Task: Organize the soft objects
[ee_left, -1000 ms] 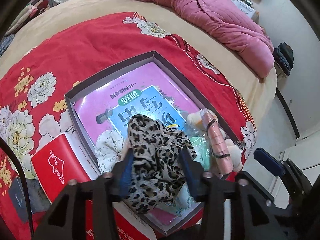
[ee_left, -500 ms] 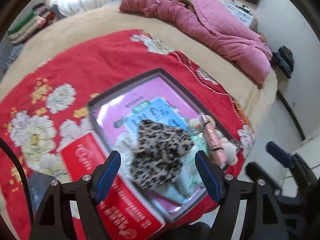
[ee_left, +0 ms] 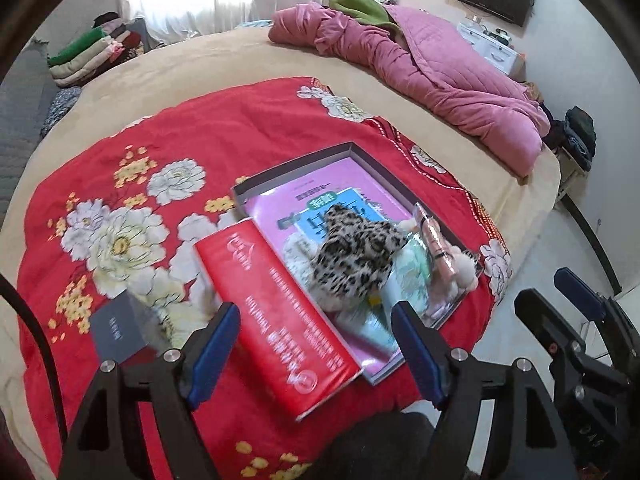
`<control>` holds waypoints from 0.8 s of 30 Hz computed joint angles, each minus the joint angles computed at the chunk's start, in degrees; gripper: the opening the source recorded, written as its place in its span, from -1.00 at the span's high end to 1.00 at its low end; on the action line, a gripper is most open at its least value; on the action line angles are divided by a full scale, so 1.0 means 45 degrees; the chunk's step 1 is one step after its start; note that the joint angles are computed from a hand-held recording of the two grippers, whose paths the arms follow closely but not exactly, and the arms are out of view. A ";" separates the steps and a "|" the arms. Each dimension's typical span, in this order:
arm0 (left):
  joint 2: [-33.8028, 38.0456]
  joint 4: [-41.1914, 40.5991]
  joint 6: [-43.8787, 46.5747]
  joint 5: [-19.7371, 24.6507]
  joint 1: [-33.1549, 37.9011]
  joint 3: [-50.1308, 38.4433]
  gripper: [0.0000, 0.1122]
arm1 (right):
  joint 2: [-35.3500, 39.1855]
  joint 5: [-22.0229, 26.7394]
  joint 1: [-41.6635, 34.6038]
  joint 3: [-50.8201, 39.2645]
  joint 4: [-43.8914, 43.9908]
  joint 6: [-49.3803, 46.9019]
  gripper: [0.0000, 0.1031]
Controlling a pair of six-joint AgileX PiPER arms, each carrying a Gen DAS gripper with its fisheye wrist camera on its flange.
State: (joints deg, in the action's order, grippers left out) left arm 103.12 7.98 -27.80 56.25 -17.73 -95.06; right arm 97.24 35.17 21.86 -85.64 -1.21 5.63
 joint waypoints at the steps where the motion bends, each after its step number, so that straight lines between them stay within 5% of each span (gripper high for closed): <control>1: -0.0271 0.0066 -0.0103 -0.0123 -0.0003 0.0331 -0.38 | -0.0140 -0.0052 0.0117 0.0157 -0.0213 0.0245 -0.49; 24: -0.3529 0.1298 -0.2019 -0.1081 -0.0423 0.4352 -0.38 | -0.0781 -0.0122 0.1130 0.1226 -0.2481 0.2702 -0.50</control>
